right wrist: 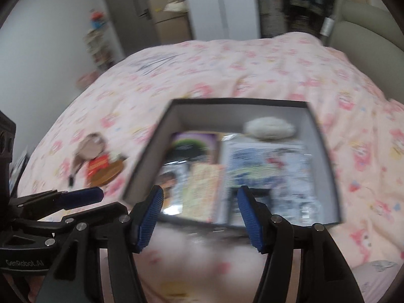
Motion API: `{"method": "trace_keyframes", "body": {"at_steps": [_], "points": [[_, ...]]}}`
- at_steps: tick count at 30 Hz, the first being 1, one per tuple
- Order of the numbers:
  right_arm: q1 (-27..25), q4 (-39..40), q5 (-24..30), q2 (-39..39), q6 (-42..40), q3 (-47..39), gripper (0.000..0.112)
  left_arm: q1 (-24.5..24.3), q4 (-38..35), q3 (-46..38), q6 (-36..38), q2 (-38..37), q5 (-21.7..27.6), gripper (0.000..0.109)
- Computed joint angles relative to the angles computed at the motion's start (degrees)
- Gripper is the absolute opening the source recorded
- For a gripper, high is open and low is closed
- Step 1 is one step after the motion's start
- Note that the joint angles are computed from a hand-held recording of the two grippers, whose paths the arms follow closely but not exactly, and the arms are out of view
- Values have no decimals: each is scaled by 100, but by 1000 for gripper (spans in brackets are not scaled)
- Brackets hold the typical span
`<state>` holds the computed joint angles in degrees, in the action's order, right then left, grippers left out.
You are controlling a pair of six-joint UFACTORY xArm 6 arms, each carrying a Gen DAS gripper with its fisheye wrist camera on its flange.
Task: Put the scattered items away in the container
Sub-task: 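Open the left gripper to drop the plush and withdraw it, then grasp the wooden comb with white tassel with the left gripper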
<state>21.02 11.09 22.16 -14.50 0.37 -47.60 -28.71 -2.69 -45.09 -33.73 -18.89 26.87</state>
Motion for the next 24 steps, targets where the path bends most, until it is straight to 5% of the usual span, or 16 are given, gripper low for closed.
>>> {"method": "trace_keyframes", "body": {"at_steps": [9,14,21,24], "points": [[1043,2051,567,1059,-1489,-950,57,1168,-132,1453,-33,-1439,181,64],[1347,1736,707,1877,-1344,-1743,57,1837,-683,1892,419,-1544,77,62],[1347,487,1218,3552,-377,-3629,58,2728,-2391,1627,2180,-509,138,35],[1316,263,1687,4388,50,-4625,58,2891,-3444,1494,3071,-129,46,35]]}}
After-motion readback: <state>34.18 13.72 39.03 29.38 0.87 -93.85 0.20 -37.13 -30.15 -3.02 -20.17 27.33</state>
